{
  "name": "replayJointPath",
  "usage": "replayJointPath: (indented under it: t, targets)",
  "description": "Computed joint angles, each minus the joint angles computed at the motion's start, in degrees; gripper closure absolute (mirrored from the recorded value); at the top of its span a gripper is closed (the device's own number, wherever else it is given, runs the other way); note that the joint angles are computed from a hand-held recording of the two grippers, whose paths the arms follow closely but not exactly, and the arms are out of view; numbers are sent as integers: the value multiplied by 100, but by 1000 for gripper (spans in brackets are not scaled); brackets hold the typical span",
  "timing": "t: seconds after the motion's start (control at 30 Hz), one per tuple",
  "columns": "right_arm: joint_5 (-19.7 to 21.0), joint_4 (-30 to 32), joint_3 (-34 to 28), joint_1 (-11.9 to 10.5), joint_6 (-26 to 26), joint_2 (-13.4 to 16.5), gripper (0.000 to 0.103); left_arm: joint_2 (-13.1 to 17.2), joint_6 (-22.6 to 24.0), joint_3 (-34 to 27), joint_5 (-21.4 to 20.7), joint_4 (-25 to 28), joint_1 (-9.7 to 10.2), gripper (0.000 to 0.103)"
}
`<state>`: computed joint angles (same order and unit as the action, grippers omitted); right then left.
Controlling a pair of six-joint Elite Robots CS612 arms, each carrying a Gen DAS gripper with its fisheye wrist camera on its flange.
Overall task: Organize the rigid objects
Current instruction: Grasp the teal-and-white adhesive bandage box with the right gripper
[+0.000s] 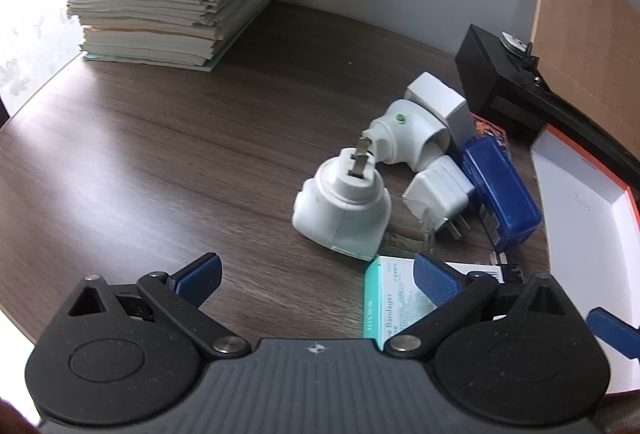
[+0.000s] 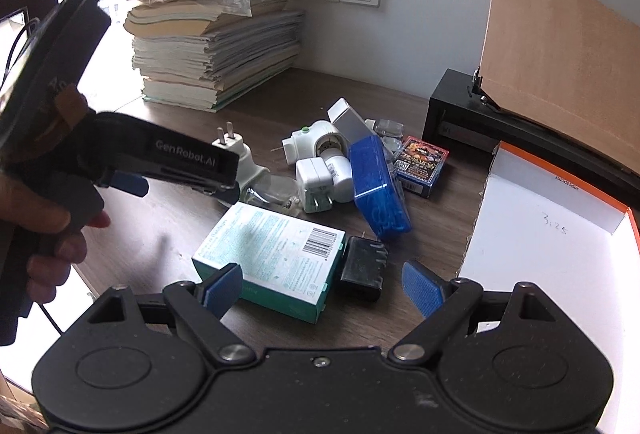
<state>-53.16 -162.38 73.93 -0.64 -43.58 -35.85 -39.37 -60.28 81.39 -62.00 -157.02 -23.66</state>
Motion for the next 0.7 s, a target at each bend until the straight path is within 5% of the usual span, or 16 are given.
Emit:
replayJointPath:
  t: [0.27, 0.33, 0.47, 0.7]
  targets:
    - [-270, -171, -159, 21, 445, 134, 1, 6, 346, 68, -258, -389, 11, 0]
    - [63, 192, -257, -25, 234, 155, 1, 2, 367, 72, -263, -354, 18, 0]
    - [552, 1137, -446, -30, -1079, 176, 1, -56, 200, 186, -262, -433, 39, 0]
    - [550, 2758, -1182, 150, -3686, 379, 1, -197, -81, 429, -160, -479, 36, 0]
